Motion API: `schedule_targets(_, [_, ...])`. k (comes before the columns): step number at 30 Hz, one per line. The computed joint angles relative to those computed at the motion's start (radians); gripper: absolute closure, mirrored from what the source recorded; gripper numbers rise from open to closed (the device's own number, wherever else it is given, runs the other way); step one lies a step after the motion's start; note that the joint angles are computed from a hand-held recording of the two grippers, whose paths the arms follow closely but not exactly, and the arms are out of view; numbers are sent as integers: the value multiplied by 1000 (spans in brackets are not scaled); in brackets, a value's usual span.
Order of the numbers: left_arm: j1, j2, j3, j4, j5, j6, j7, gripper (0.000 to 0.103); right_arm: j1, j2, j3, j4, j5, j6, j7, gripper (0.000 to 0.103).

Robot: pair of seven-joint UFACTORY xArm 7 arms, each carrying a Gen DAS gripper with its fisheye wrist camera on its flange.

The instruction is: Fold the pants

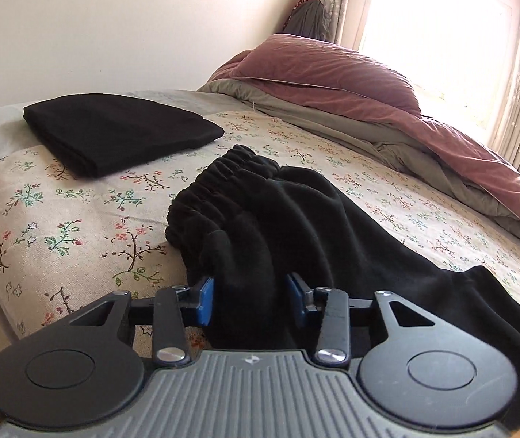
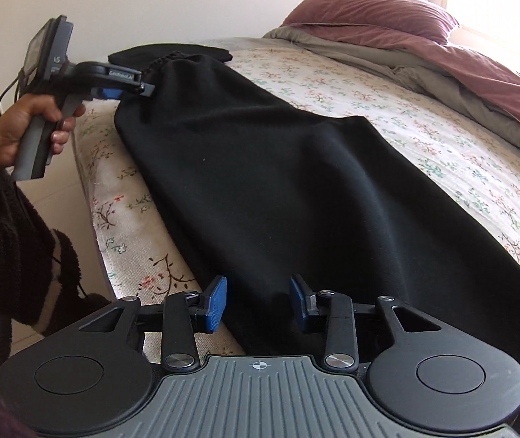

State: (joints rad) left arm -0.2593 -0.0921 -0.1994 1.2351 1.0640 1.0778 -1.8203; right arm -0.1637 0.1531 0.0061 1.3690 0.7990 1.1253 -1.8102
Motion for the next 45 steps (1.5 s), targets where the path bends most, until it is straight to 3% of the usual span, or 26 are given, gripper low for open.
schedule_targets(2, [6, -1, 7, -2, 6, -5, -6, 87, 2, 2, 3, 1, -2, 9, -11, 82])
schedule_targets(4, [15, -7, 10, -7, 46, -20, -34, 88, -2, 15, 2, 32, -2, 58, 23, 99])
schedule_targets(8, [23, -10, 3, 5, 100, 22, -25, 88, -24, 61, 4, 127, 11, 193, 101, 100])
schedule_targets(12, [21, 23, 13, 48, 7, 79, 39, 86, -19, 60, 15, 121, -34, 212, 113, 100])
schedule_targets(13, [20, 40, 22, 69, -47, 89, 96, 84, -11, 52, 17, 104, -53, 192, 108, 99])
schedule_targets(15, [10, 65, 27, 92, -101, 130, 140, 69, -6, 37, 17, 76, -60, 173, 95, 94])
schedule_targets(16, [0, 70, 24, 103, -94, 164, 134, 64, -6, 37, 16, 81, -62, 185, 95, 91])
schedule_targets(18, [-25, 80, 16, 132, -72, 241, 133, 44, -15, 67, 10, 150, -70, 273, 137, 84])
schedule_targets(20, [-55, 83, 5, 154, -21, 317, 129, 36, -38, 107, 13, 224, -37, 354, 173, 69])
schedule_targets(23, [-88, 88, -3, 183, 50, 347, 153, 30, -58, 118, 24, 244, 49, 306, 197, 60])
schedule_targets(26, [-103, 117, 6, 232, 93, 252, 254, 28, -48, 121, 35, 232, 118, 167, 243, 60])
schedule_targets(30, [-94, 200, 50, 321, 56, 5, 441, 28, -12, 143, 62, 213, 184, -64, 286, 60])
schedule_targets(33, [-80, 291, 99, 380, 34, -183, 566, 29, 5, 181, 85, 226, 197, -163, 302, 60])
schedule_targets(35, [-88, 344, 130, 418, 38, -204, 629, 29, 15, 214, 96, 243, 175, -205, 333, 60])
schedule_targets(38, [-96, 402, 180, 453, -10, -150, 687, 29, 23, 253, 104, 265, 89, -231, 379, 60])
schedule_targets(40, [-88, 393, 213, 414, -36, -157, 683, 31, 6, 244, 124, 234, 83, -250, 329, 60])
schedule_targets(42, [-65, 352, 233, 340, -20, -245, 644, 33, -18, 210, 135, 180, 104, -249, 254, 57])
schedule_targets(45, [-45, 315, 235, 287, 5, -283, 652, 46, -60, 160, 122, 107, 151, -187, 145, 56])
